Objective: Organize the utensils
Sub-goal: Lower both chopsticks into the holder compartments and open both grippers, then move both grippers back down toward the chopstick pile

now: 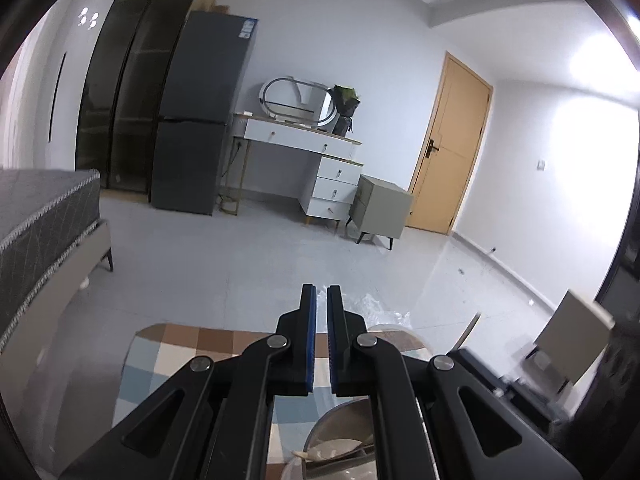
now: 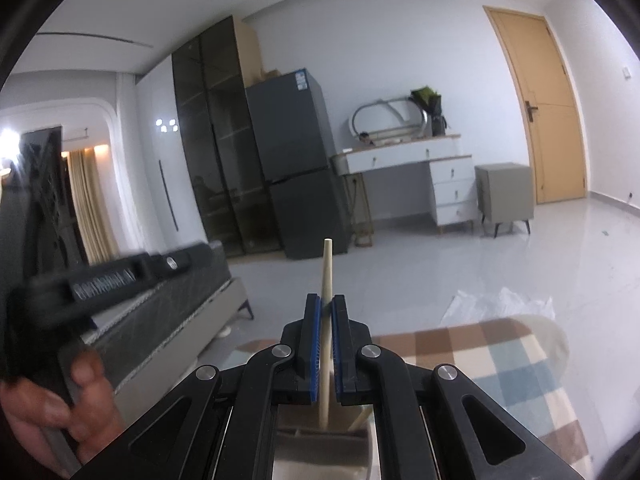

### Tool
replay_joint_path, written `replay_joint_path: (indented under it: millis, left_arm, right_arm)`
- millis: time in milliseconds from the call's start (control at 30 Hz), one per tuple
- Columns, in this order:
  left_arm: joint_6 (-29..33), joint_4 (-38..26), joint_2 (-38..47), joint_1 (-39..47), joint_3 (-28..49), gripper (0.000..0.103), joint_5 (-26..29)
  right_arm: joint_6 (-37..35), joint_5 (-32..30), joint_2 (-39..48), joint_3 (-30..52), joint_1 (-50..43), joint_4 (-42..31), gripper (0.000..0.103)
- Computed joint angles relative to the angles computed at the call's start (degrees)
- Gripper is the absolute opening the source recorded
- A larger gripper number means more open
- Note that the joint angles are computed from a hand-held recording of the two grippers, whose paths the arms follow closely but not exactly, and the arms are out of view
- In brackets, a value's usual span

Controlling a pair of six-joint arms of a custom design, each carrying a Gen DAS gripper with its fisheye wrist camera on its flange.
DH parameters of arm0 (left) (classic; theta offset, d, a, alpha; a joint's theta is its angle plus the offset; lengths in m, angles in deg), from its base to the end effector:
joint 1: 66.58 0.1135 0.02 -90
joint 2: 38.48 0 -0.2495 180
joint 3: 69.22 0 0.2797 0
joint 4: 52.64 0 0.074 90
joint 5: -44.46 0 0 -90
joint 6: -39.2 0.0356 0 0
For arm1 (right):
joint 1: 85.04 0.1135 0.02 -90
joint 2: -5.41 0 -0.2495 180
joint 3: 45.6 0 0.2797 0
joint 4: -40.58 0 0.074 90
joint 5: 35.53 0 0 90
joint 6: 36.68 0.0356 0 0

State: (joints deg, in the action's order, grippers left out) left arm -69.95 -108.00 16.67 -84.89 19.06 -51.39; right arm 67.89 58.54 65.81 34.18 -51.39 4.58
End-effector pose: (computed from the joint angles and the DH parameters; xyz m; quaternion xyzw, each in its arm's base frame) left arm 0.2033 -0.0635 0.4297 -0.0345 0.8288 -0.1387 0.5409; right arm 0.2225 0.1450 0.3919 -0.1119 0.7938 0.2179 0.5567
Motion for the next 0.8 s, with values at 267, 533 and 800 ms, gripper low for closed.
replay_joint_path:
  millis: [267,533,800]
  left_arm:
    - [-1.83,-8.43,1.07,10.11,5.47,0.02,8.27]
    - [-0.62,-14.04,-2.46,19.37,0.13,0.053,12.14]
    - [-3.91,-24.68,-5.03,13.34,-2.56,0.061,7.91]
  right_arm:
    - [-1.4,-3.79,1.66,1.71,1.0,-7.5,0.008]
    - [0.1,-5.02,-6.03,-2.64,-0.51,-11.45,0.042]
    - [2.64,-8.61,-13.55,-2.58,-4.35,-15.31,0.072]
